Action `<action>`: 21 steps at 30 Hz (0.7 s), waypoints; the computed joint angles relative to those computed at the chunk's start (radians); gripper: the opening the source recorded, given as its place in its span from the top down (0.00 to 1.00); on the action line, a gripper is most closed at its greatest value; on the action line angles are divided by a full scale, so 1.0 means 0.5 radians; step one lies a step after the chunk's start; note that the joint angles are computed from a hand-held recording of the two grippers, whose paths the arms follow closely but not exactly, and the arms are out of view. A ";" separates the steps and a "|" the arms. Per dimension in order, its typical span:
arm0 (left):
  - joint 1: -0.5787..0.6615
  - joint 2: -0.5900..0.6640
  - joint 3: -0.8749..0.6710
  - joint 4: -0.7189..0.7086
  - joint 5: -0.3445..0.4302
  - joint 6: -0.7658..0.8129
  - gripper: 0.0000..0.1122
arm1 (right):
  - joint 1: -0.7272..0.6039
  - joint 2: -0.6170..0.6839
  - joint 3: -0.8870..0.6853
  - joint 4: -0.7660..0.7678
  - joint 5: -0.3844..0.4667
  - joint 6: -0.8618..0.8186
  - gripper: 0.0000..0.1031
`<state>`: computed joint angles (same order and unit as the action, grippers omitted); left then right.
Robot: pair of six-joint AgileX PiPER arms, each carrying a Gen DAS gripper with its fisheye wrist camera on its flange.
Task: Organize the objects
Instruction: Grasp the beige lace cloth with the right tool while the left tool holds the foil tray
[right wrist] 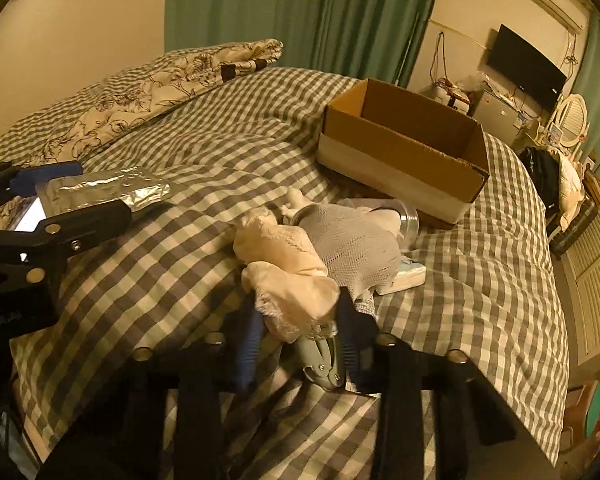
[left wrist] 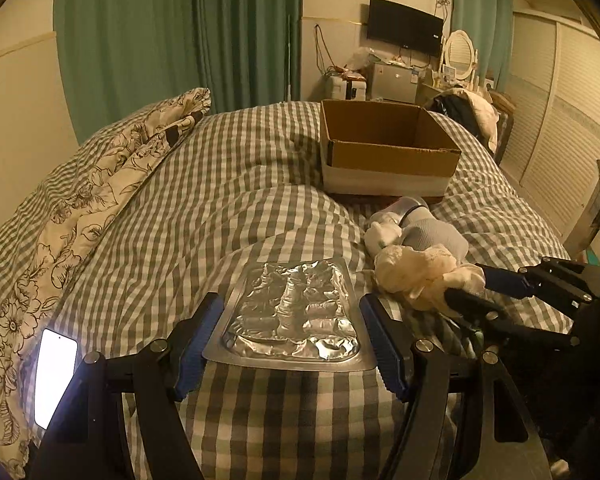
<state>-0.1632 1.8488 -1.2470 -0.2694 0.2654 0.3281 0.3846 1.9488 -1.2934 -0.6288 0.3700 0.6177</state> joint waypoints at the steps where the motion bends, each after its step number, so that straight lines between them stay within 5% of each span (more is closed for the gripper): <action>1: 0.000 -0.008 0.000 -0.008 0.002 0.005 0.36 | -0.002 -0.025 0.022 -0.010 -0.019 0.003 0.78; 13: -0.055 0.004 -0.355 0.070 0.194 -0.079 0.36 | -0.115 -0.365 -0.035 0.193 -0.017 -0.341 0.83; 21: -0.174 0.356 -1.249 0.294 0.477 -0.283 0.36 | -0.281 -0.276 -0.541 0.386 0.123 -0.705 0.83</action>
